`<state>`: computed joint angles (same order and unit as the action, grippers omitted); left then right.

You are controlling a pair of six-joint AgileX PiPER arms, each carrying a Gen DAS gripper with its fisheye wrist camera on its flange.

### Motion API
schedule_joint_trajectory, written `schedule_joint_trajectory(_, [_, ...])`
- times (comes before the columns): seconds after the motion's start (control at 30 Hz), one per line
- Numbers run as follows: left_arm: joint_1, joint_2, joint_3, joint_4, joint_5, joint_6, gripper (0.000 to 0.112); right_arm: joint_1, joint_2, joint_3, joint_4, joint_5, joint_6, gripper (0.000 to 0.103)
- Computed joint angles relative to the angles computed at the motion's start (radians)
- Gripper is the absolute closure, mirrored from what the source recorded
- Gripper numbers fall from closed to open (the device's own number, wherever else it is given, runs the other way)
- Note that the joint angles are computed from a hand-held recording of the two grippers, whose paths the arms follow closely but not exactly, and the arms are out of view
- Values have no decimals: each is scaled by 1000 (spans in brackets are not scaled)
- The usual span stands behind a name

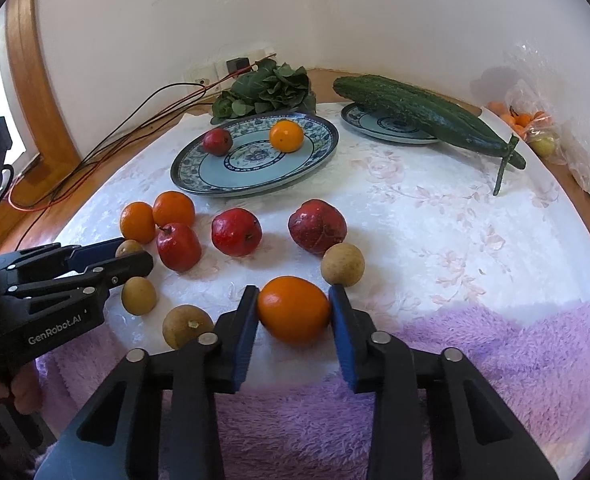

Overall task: Organize fruits
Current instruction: 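Close the left tool on a brown kiwi while the right tool grasps another orange, then lift and carry the kiwi and orange over the large blue-patterned plate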

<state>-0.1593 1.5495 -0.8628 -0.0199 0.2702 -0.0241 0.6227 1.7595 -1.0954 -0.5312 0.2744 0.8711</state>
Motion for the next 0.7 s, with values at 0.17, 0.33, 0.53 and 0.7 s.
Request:
schedule_joint_trajectory(0.17, [24,-8,-9,-148,26,141,88,-6,-1,2,55,-15,-55,68])
schedule_joint_trajectory(0.33, [41,-27,-24,-248,56,231,88,-27,-4,-3,252,-37,-246,68])
schedule_joint_trajectory(0.53, [61,-36,-66,-264,91,236,88,-37,-27,-21,333,-35,-343,68])
schedule_joint_trajectory(0.7, [70,-23,-122,-246,125,216,88,-60,-19,-71,494,-6,-510,68])
